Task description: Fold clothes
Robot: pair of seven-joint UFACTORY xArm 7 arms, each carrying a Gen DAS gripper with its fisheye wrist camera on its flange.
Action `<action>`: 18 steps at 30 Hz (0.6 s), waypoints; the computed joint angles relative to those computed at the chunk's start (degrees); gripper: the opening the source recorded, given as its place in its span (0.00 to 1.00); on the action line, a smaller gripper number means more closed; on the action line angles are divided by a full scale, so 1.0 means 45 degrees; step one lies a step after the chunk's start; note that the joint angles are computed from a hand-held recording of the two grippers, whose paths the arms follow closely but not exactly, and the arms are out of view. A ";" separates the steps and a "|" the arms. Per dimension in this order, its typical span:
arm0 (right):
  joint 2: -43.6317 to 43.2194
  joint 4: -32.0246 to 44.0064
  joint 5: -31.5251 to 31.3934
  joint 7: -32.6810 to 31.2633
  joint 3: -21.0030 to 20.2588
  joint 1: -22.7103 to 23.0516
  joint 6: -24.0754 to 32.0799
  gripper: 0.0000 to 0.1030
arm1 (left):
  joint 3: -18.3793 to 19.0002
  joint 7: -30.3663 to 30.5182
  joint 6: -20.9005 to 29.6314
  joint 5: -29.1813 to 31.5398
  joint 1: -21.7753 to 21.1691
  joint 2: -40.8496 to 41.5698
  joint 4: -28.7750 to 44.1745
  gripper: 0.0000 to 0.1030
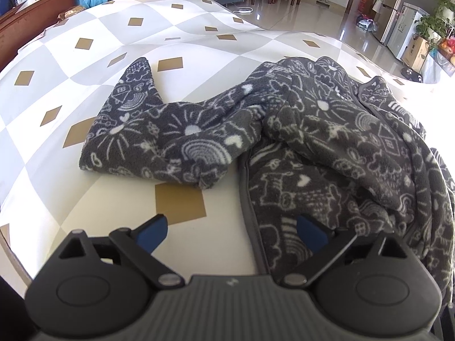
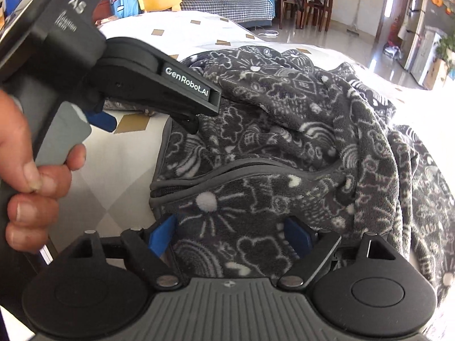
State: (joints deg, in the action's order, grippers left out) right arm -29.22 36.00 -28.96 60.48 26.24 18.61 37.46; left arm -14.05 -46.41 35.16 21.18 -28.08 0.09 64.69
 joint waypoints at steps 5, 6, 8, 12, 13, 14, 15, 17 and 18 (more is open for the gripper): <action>-0.0278 -0.0103 -0.0539 0.0418 0.0272 -0.0259 0.0037 0.48 | 0.0019 -0.0065 -0.0053 -0.0012 0.0015 -0.0049 -0.0033 0.95; -0.0358 -0.0107 -0.0580 0.0488 0.0297 -0.0300 0.0119 0.41 | 0.0020 -0.0053 -0.0094 -0.0040 0.0024 -0.0076 -0.0056 0.95; -0.0552 -0.0144 -0.0569 0.0626 0.0269 -0.0347 0.0238 0.22 | 0.0028 -0.0037 -0.0203 -0.0122 0.0054 -0.0145 -0.0111 0.95; -0.1439 -0.0543 0.0325 0.0632 -0.0424 -0.0173 -0.0257 0.18 | 0.0038 -0.0014 -0.0485 -0.0353 0.0158 -0.0319 -0.0246 0.95; -0.1621 -0.0549 0.0396 0.0499 -0.0435 -0.0218 -0.0315 0.18 | 0.0046 -0.0052 -0.0555 -0.0414 0.0197 -0.0374 -0.0278 0.95; -0.1817 -0.0569 0.0526 0.0293 -0.0492 -0.0202 -0.0359 0.18 | 0.0053 -0.0140 -0.0630 -0.0429 0.0243 -0.0437 -0.0318 0.95; -0.2011 -0.0586 0.0663 0.0081 -0.0547 -0.0190 -0.0403 0.18 | 0.0058 -0.0265 -0.0712 -0.0400 0.0296 -0.0498 -0.0362 0.95; -0.2429 -0.0639 0.1237 -0.0412 -0.0860 0.0013 -0.0610 0.18 | 0.0062 -0.0509 -0.0894 -0.0363 0.0408 -0.0618 -0.0452 0.96; -0.2649 -0.0674 0.1554 -0.0659 -0.1000 0.0114 -0.0677 0.18 | 0.0064 -0.0558 -0.0982 -0.0409 0.0459 -0.0661 -0.0483 0.96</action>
